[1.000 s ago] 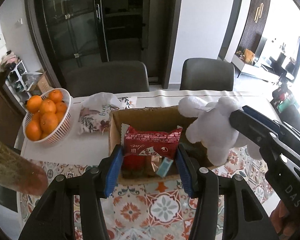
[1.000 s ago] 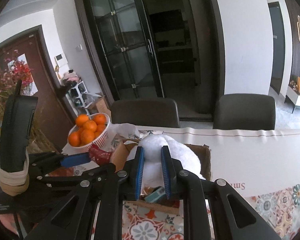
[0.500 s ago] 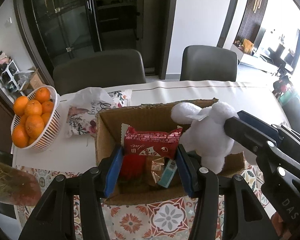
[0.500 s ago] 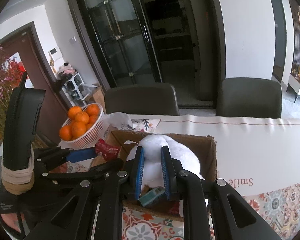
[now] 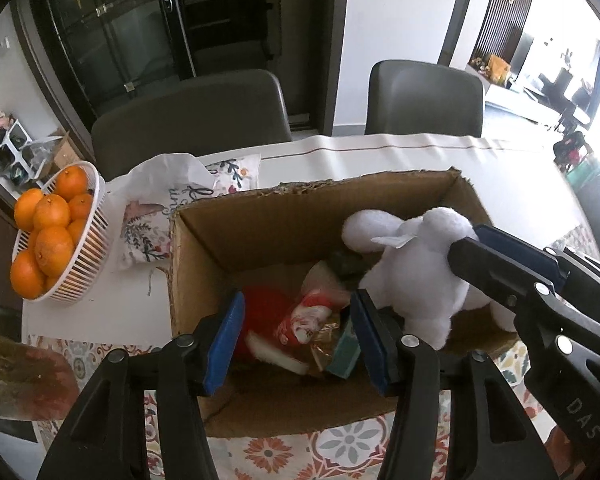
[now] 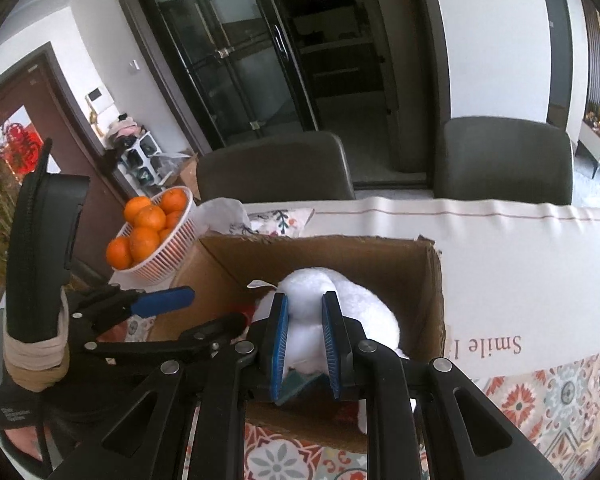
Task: Organize soft objects
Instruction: 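Open the left tool in the box while the right tool releases the bunny inside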
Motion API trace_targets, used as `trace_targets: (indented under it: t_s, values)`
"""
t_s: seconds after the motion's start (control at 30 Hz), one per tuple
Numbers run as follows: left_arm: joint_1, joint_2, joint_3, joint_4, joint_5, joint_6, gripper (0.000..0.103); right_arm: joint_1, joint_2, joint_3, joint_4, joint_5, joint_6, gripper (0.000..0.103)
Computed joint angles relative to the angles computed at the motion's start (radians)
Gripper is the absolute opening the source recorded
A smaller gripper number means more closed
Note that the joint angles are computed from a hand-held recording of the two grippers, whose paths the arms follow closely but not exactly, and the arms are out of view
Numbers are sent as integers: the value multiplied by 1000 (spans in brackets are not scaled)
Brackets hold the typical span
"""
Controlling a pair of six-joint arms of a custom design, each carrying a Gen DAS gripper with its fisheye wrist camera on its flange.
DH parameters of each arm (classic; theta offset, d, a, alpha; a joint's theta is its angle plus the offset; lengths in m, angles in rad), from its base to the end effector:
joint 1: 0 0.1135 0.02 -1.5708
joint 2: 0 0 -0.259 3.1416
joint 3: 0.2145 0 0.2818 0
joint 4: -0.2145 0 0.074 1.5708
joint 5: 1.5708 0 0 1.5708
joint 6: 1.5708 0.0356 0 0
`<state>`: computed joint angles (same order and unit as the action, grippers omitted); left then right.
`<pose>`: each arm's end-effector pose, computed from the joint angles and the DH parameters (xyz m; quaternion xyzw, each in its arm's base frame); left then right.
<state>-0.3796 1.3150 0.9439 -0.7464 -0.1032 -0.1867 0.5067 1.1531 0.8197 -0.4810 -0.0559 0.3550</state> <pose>0.2621 -0.1006 0.2218 0.0822 0.9697 -0.0144 0.2295 0.2350 0.1327 0.2371 -0.0807 0.9255 0.1778 0.3245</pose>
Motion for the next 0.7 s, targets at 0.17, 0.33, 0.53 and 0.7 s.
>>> trace_targets:
  t_s: [0.17, 0.33, 0.53, 0.7]
  values:
    - [1, -11, -8, -9, -44, 1, 63, -9, 30, -4, 13, -17, 7, 19]
    - [15, -87, -41, -33, -116, -24, 78, 3, 73, 6, 12, 0, 23, 22]
    - [28, -189, -88, -80, -167, -56, 82, 32, 154, 56, -32, 18, 21, 40]
    - [41, -263, -126, -124, -173, -81, 83, 71, 151, 67, -78, 26, 25, 59]
